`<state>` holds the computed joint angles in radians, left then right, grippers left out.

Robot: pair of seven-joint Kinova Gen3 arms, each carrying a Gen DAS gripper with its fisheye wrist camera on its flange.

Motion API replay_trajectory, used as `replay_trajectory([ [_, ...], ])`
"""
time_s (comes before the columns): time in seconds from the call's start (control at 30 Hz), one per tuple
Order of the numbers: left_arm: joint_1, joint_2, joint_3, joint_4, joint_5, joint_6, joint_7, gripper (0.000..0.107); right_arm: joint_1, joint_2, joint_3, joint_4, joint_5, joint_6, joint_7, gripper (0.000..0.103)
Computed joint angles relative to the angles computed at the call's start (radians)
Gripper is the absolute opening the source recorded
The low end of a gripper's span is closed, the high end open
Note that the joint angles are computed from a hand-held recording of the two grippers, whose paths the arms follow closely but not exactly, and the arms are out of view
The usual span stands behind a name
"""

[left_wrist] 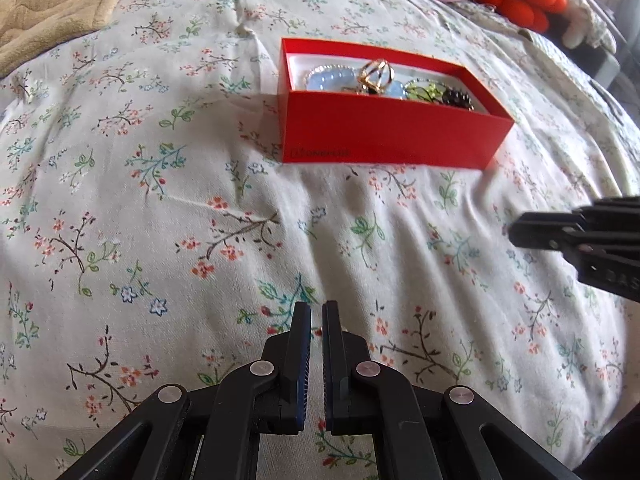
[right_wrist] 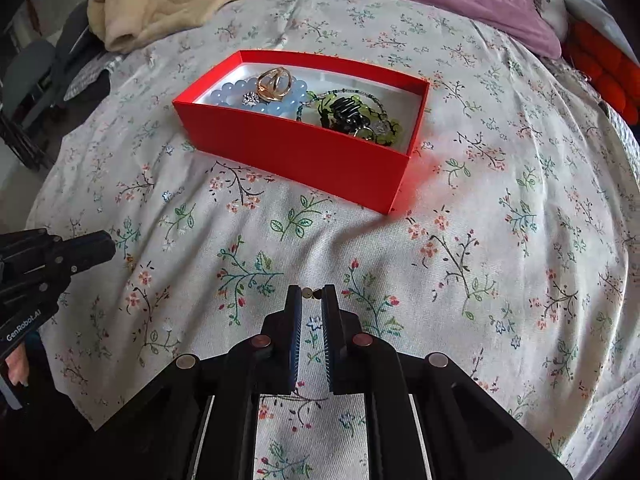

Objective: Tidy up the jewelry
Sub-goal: 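Carry both earrings into the red box and open both tools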

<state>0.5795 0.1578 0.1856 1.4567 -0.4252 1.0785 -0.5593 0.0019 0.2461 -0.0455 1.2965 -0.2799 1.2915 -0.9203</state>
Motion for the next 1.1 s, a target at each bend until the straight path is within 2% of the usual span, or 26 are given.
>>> replay_trajectory([
  [0.27, 0.000, 0.005, -0.006, -0.047, -0.022, 0.007, 0.005, 0.000, 0.041, -0.005, 0.011, -0.051, -0.050, 0.050, 0.003, 0.010],
  [0.67, -0.027, 0.022, -0.029, -0.162, -0.009, 0.022, -0.051, 0.000, 0.053, 0.019, 0.009, -0.160, -0.076, 0.064, -0.061, 0.010],
  [0.83, -0.053, 0.045, -0.041, -0.206, 0.034, 0.017, -0.084, 0.000, 0.047, 0.040, 0.003, -0.201, -0.077, 0.063, -0.099, 0.010],
  [1.0, -0.091, 0.053, -0.036, -0.219, 0.153, 0.015, -0.181, 0.000, 0.049, 0.071, -0.008, -0.243, -0.089, 0.089, -0.136, 0.010],
  [1.07, -0.085, 0.052, -0.034, -0.205, 0.165, 0.029, -0.197, 0.003, 0.050, 0.076, -0.012, -0.245, -0.088, 0.097, -0.134, 0.010],
  [1.1, -0.082, 0.049, -0.034, -0.192, 0.170, 0.033, -0.201, 0.009, 0.051, 0.078, -0.014, -0.243, -0.086, 0.103, -0.130, 0.010],
])
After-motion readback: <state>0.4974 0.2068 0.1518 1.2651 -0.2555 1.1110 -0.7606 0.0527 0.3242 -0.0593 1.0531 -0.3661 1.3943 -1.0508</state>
